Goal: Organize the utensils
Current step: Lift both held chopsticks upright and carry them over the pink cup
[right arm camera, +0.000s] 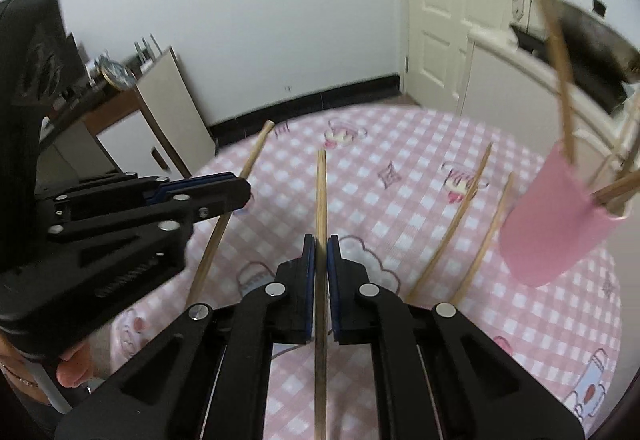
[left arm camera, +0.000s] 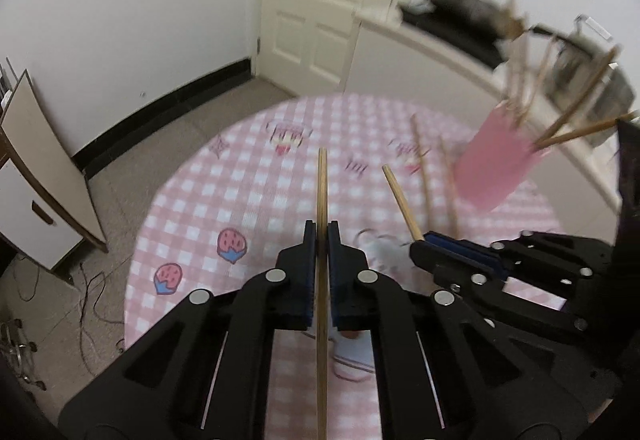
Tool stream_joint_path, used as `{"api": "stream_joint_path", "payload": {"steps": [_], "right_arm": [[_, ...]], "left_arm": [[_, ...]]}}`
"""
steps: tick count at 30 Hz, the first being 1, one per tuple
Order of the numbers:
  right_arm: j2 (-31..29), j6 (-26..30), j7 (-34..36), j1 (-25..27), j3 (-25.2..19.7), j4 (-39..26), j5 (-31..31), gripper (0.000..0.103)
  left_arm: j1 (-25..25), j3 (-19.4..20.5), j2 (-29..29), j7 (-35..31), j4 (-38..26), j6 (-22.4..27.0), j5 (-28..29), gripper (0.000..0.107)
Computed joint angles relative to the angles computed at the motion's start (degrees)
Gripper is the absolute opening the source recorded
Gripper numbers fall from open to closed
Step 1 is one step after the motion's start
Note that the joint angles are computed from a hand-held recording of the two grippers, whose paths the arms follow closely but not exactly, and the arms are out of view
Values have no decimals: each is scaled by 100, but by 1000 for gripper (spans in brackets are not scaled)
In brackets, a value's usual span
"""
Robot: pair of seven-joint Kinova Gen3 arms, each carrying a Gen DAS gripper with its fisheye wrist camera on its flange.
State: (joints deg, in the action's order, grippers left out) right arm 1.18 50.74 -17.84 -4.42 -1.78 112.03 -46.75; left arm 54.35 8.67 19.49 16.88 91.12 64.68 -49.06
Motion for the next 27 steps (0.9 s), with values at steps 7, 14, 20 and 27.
{"api": "stream_joint_path", "payload": {"steps": [7,14,20,27], "right_arm": [[-508,940,649,443,574,-119,-632,5],[-691,1698,1148,904,1129,-287,-1020,5],[-646,2115,1515,1338,1451,-517,-1419,5],[-541,2059,1887,1758,1539,-715,-2096,5]], "left_arm": [[593,126,-17,204,-545,684,-656,6],[1280,68,296,389,-1196,1295,-1507,6],[1521,-131,591,91,-1852,1400,-1843,6],[1685,-521,903,-330,-2630,1329,-2017,6]]}}
